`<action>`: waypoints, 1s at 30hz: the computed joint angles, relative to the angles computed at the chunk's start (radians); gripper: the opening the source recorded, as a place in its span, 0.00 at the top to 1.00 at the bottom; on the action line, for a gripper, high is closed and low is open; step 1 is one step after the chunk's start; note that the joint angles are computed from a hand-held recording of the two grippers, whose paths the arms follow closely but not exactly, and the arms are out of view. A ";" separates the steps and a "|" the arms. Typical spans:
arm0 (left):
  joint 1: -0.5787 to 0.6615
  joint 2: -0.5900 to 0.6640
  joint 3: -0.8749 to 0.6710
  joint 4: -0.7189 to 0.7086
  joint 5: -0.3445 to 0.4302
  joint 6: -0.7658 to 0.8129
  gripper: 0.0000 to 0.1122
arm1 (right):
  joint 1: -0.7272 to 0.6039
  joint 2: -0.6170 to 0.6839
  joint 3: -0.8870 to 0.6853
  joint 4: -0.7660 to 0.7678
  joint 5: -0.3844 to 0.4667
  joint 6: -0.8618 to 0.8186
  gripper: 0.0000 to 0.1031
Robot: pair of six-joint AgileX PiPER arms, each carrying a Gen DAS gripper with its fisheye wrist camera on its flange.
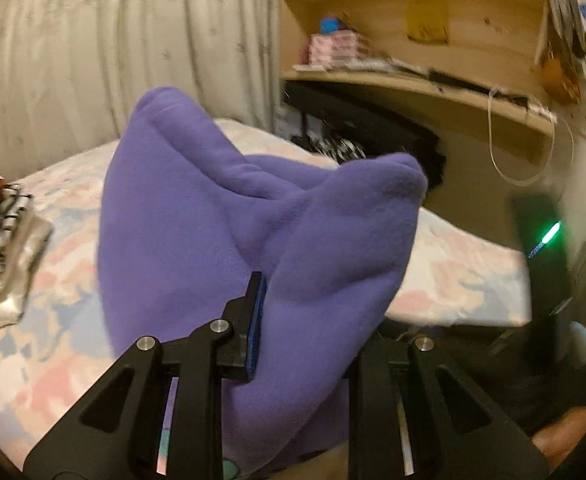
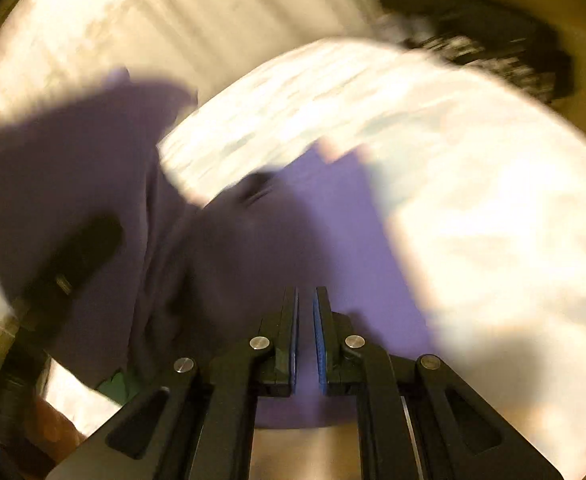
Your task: Fold large clothes
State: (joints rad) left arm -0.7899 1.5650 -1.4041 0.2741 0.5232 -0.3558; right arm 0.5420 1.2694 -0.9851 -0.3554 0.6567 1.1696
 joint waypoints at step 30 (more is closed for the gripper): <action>-0.101 0.273 -0.257 -0.131 0.218 0.220 0.43 | -0.221 -0.247 0.170 0.139 0.021 -0.228 0.76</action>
